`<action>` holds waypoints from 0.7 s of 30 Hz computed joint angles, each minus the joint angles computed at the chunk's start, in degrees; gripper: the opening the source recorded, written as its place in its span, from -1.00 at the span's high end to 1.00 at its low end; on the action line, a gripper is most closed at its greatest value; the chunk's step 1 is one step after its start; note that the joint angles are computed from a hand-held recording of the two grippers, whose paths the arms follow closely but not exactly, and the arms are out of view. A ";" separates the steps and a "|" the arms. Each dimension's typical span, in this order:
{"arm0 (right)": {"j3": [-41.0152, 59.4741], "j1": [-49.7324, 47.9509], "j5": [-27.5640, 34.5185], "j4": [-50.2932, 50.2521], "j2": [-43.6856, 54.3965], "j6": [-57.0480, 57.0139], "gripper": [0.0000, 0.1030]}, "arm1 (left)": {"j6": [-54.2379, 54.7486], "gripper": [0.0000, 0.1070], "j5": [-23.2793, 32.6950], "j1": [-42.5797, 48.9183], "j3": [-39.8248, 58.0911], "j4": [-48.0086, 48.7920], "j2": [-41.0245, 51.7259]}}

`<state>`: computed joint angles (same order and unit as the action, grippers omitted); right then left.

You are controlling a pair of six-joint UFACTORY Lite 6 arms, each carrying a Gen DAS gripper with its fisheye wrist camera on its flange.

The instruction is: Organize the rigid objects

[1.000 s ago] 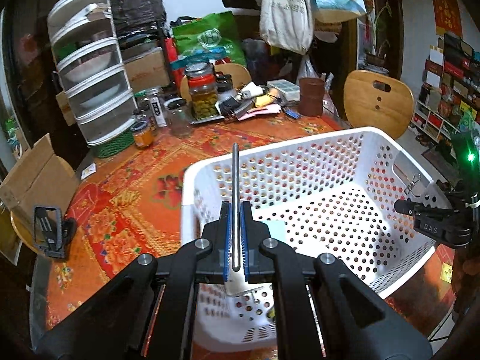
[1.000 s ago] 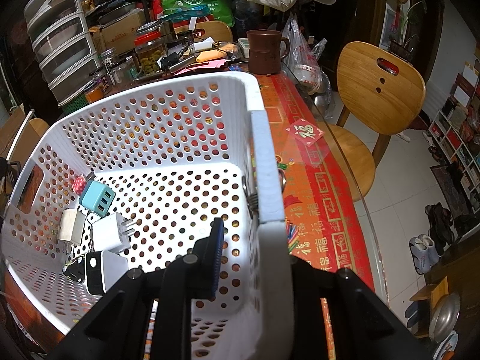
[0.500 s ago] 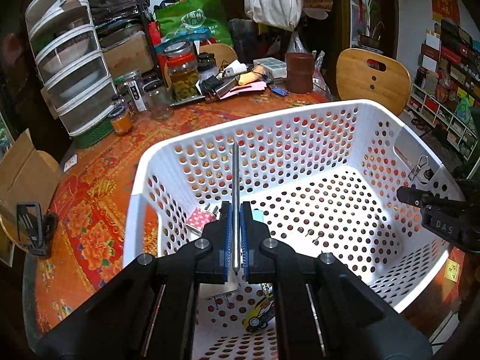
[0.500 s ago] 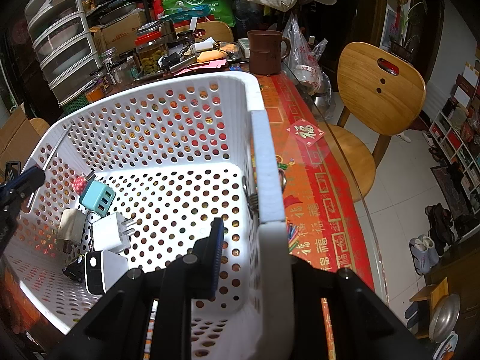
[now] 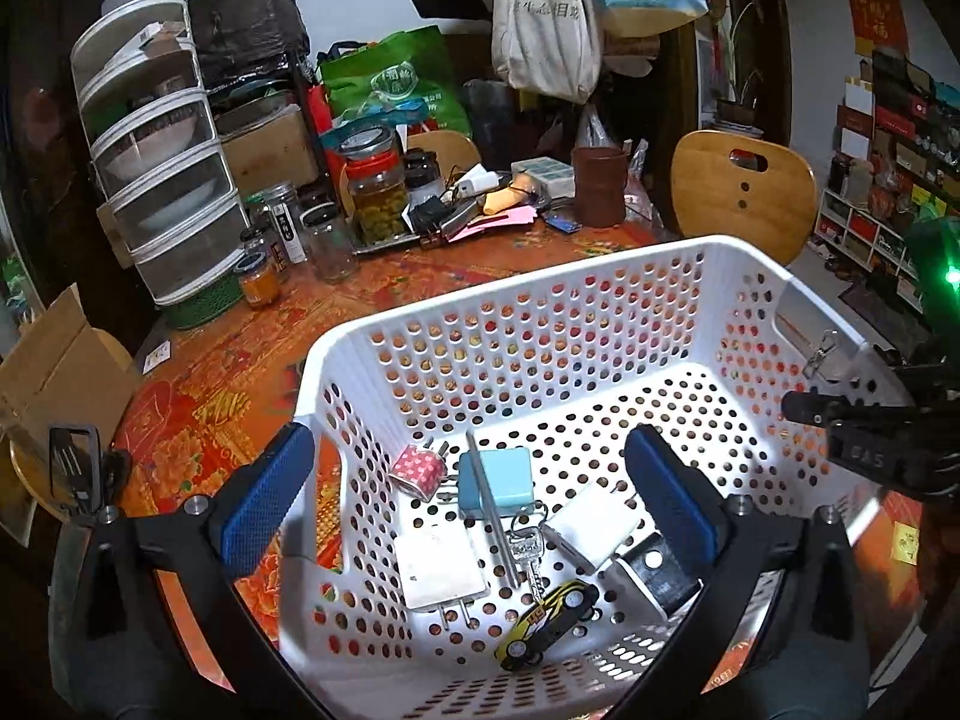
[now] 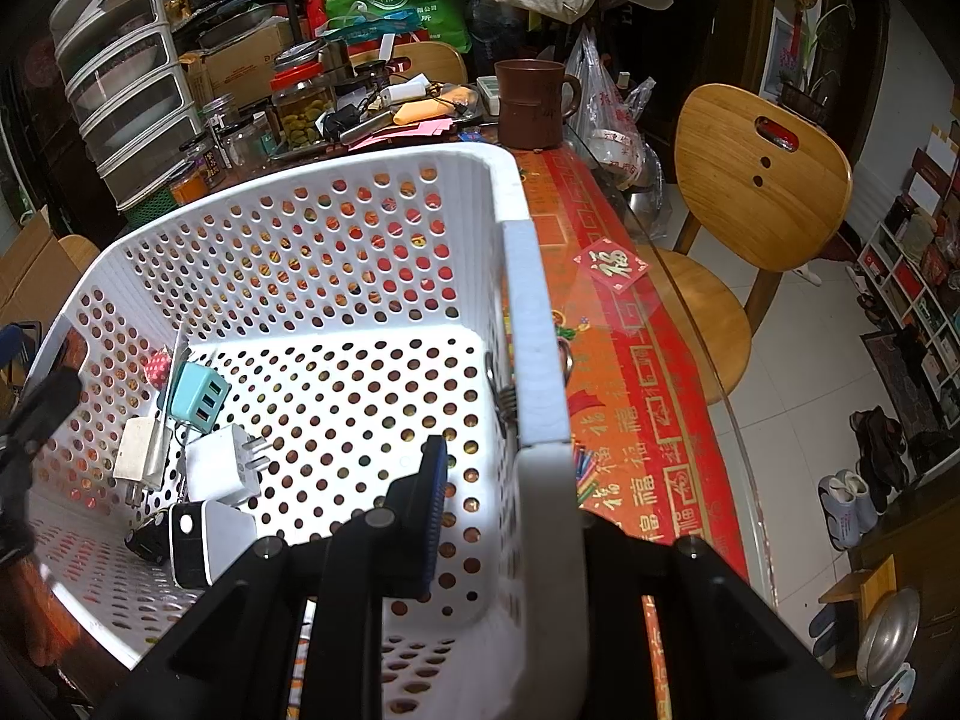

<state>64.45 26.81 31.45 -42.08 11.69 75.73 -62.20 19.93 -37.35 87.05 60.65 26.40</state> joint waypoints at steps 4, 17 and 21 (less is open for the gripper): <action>0.18 0.08 0.08 0.07 0.15 0.07 0.59 | -2.96 -0.91 -0.20 0.16 -3.76 3.28 -3.48; -11.93 33.26 31.74 -24.71 -20.04 36.11 -0.99 | -13.82 -0.92 2.06 0.14 -40.37 11.12 -45.43; -4.90 50.72 47.55 -21.64 -15.50 37.69 -0.99 | 5.19 -0.92 5.74 0.35 -48.39 -9.43 -63.34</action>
<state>59.55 77.53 79.00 -63.72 -3.81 113.42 -57.01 25.67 -37.00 38.65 51.22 -36.94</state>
